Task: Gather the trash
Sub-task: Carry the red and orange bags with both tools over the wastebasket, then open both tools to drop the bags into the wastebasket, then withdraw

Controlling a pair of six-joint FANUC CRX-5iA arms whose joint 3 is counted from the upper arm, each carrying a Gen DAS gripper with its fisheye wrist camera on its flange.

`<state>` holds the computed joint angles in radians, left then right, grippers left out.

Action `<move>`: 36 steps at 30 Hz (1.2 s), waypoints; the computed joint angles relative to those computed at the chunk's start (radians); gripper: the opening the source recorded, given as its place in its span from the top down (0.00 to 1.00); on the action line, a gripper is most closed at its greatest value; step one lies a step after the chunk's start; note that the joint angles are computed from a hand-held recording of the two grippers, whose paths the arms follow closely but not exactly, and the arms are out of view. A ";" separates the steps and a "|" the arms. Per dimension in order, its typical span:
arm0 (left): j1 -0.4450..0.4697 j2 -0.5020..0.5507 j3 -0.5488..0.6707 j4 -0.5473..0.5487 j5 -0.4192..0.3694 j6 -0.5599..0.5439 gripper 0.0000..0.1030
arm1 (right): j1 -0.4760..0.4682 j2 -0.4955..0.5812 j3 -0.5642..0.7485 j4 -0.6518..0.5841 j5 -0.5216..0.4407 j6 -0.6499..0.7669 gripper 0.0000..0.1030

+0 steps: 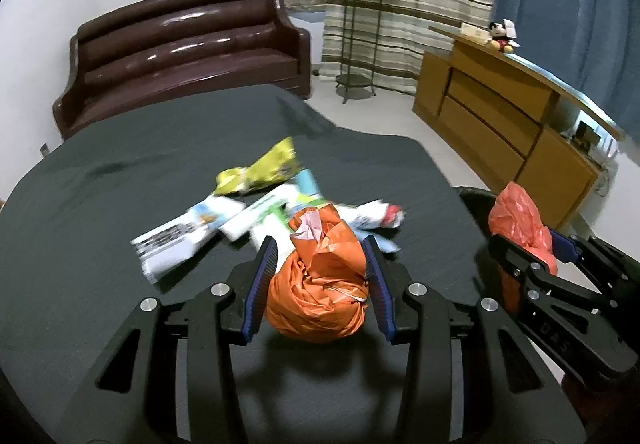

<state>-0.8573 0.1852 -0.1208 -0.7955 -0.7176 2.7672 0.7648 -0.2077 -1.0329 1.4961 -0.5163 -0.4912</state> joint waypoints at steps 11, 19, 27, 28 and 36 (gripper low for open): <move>-0.015 0.135 0.149 0.035 0.042 -0.097 0.59 | -0.137 -0.020 -0.027 0.020 0.024 0.017 0.57; -0.023 0.254 0.284 0.098 0.027 -0.204 0.59 | -0.261 -0.016 -0.045 0.061 0.080 0.018 0.57; -0.026 0.357 0.403 0.155 -0.013 -0.297 0.59 | -0.381 0.001 -0.050 0.147 0.160 -0.015 0.57; -0.028 0.364 0.413 0.155 -0.020 -0.303 0.59 | -0.390 0.006 -0.049 0.160 0.166 -0.025 0.57; -0.041 0.450 0.542 0.162 -0.093 -0.360 0.59 | -0.524 0.025 -0.045 0.348 0.251 -0.132 0.57</move>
